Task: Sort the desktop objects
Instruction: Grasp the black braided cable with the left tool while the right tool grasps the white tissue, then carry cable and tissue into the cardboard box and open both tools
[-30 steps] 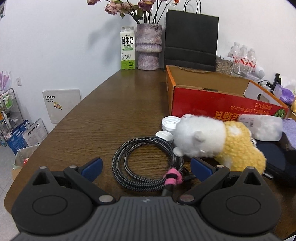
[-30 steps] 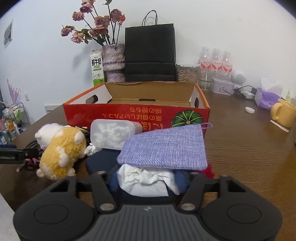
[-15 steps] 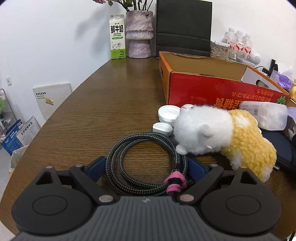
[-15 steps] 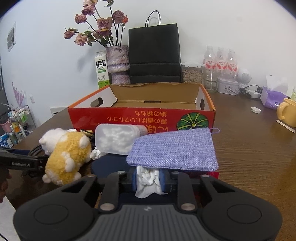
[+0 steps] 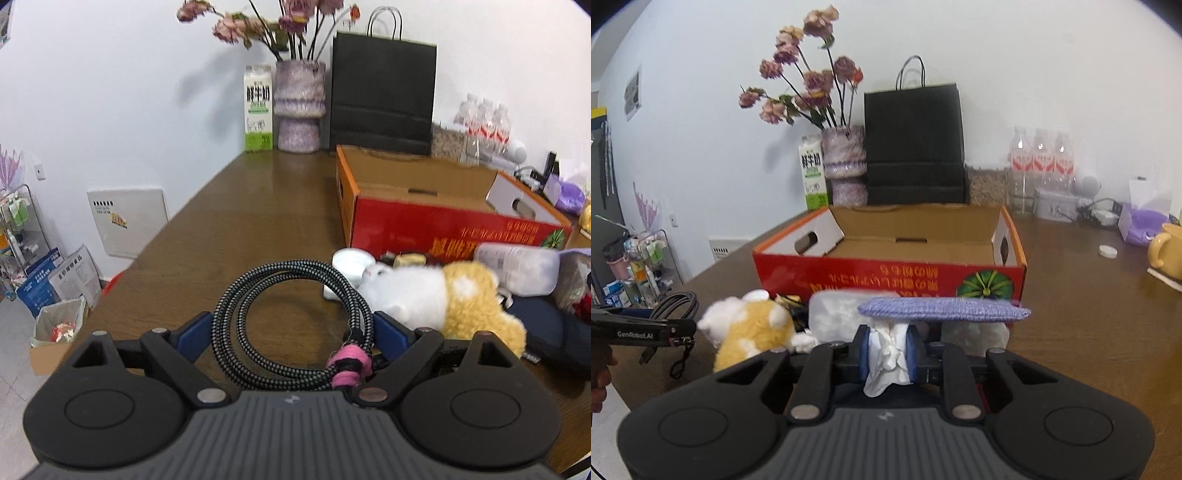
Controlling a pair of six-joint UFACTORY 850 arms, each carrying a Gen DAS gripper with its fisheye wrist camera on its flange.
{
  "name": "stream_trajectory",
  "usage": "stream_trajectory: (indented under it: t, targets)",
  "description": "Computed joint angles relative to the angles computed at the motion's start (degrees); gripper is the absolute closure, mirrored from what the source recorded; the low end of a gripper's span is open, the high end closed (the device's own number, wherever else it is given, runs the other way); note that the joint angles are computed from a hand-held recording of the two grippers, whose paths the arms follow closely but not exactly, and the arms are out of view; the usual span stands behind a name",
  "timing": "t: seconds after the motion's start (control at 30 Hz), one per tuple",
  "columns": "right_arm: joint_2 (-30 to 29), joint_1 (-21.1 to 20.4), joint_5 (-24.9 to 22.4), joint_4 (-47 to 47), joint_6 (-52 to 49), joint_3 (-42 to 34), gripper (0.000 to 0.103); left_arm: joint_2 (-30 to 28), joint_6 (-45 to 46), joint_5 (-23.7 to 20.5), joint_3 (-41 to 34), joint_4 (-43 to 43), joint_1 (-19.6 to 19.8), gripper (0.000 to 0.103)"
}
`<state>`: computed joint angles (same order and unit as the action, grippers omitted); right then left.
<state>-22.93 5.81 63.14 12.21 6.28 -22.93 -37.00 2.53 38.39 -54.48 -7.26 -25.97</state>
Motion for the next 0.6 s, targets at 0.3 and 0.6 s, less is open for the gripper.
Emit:
stream_trajectory:
  t: [0.3, 0.6]
  targets:
    - [4.2, 0.7, 2.5, -0.1, -1.0, 1.9, 0.085, 4.6, -4.5, 3.3, 2.3, 5.1, -0.3, 0.011]
    - [7.8, -2.3, -0.3, -1.8, -4.3, -1.7, 0.085, 4.8, -10.4, 1.6, -4.9, 11.4, -1.9, 0.011]
